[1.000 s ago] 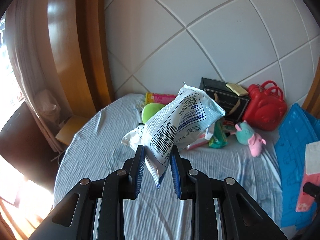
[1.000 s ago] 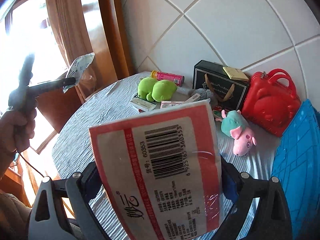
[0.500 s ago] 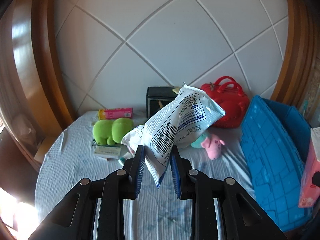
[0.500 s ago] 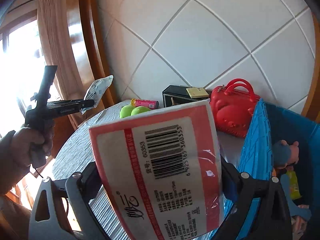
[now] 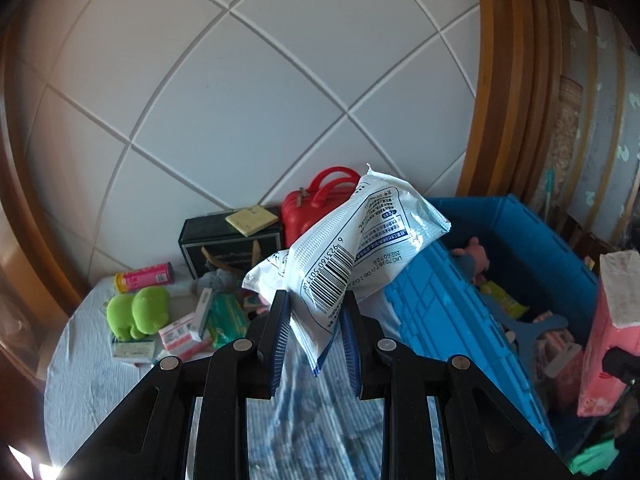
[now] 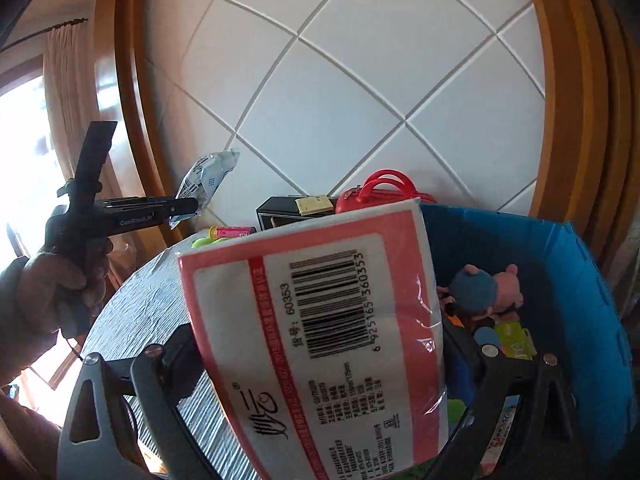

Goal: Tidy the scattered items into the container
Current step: 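Carry the medicine packet and pink tissue pack over the blue crate with both tools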

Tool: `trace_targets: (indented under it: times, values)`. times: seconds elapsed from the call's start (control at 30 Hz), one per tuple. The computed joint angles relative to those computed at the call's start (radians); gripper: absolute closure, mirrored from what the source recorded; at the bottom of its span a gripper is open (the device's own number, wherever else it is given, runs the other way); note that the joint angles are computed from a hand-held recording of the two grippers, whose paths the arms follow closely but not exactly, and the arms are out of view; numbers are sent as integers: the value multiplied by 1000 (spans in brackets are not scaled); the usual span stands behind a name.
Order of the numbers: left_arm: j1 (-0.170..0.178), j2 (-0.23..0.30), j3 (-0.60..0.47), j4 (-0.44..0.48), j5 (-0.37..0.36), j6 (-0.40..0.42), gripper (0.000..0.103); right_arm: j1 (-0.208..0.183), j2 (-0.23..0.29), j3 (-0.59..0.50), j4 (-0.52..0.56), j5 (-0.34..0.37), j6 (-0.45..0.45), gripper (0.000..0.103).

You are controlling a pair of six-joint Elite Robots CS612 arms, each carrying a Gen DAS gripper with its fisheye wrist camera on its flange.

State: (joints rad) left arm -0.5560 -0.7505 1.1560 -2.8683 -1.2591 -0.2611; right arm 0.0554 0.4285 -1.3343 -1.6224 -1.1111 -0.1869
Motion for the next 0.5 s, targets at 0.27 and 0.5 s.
trace_targets:
  times: [0.27, 0.5]
  values:
    - [-56, 70, -141, 43, -62, 84, 79, -51, 25, -71, 39, -44, 27, 7]
    - [-83, 120, -234, 85, -118, 124, 79, -84, 45, -121, 83, -85, 51, 7]
